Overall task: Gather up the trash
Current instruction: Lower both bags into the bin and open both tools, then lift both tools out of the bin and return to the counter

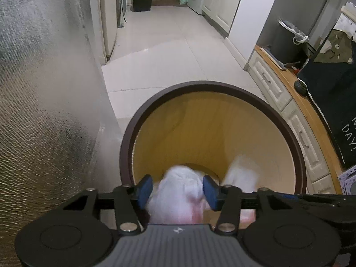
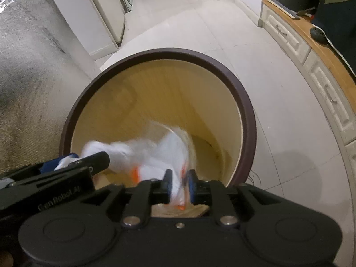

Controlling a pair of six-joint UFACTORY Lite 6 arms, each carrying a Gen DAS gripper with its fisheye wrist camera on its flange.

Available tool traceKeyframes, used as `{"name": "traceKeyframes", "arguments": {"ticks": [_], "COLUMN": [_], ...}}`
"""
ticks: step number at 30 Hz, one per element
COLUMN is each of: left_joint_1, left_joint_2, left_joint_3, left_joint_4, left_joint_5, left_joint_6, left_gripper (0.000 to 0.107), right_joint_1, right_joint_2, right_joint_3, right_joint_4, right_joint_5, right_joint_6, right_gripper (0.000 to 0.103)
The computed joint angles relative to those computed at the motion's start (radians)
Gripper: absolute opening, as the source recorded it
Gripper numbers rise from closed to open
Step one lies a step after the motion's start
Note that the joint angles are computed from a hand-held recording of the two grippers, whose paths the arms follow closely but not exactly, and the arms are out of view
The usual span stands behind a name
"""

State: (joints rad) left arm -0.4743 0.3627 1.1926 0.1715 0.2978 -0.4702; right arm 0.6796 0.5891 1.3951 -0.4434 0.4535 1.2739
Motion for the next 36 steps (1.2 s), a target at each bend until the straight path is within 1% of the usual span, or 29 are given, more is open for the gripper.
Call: {"name": "traceKeyframes", "arguments": {"ticks": [3,4,6,7,9,11,16,21,23,24,26,28,33,36], "left_joint_1": [0.005,0.011,0.018,0.02,0.02,0.023,0.03,0.035,0.036,0.038,0.034,0.028,0.031,0.026], "left_joint_2": [-0.025,-0.037,-0.052,-0.062,-0.079,-0.095,-0.121,-0.169,-0.195,-0.208,-0.241,-0.274,-0.353,-0.412], "left_joint_3": [-0.023,-0.034,-0.047,-0.054,-0.065,-0.075,-0.09,-0.117,-0.132,-0.139,-0.158,-0.181,-0.226,-0.257], "left_joint_4": [0.013,-0.014,-0.046,-0.051,-0.015,-0.012,-0.031,-0.068,-0.075,-0.082,-0.075,-0.047,-0.002,0.048], "left_joint_5": [-0.004,-0.009,-0.014,-0.015,-0.011,-0.01,0.001,0.012,0.017,0.022,0.028,0.037,0.064,0.085], "left_joint_6": [-0.008,0.02,0.052,0.059,0.028,0.031,0.06,0.102,0.111,0.12,0.114,0.085,0.039,-0.014], "left_gripper": [0.058,0.06,0.061,0.061,0.062,0.064,0.065,0.065,0.066,0.067,0.074,0.077,0.083,0.089], "right_joint_1": [0.001,0.002,0.007,0.013,0.022,0.02,0.025,0.044,0.045,0.05,0.059,0.072,0.118,0.153], "right_joint_2": [-0.015,-0.016,-0.014,-0.013,-0.014,-0.026,-0.034,-0.097,-0.132,-0.145,-0.173,-0.195,-0.242,-0.267], "right_joint_3": [-0.02,-0.021,-0.014,-0.007,0.001,-0.011,0.001,-0.024,-0.052,-0.063,-0.091,-0.113,-0.128,-0.126], "right_joint_4": [-0.015,-0.018,-0.026,-0.033,-0.047,-0.047,-0.029,-0.058,-0.059,-0.063,-0.078,-0.097,-0.155,-0.194], "right_joint_5": [-0.008,-0.006,0.003,0.012,0.029,0.022,0.049,0.102,0.113,0.118,0.12,0.125,0.171,0.226], "right_joint_6": [0.018,0.021,0.024,0.028,0.039,0.042,0.009,-0.014,-0.011,-0.004,0.013,0.036,0.098,0.138], "right_gripper": [0.03,0.03,0.036,0.036,0.041,0.045,0.047,0.056,0.058,0.058,0.059,0.06,0.073,0.077]}}
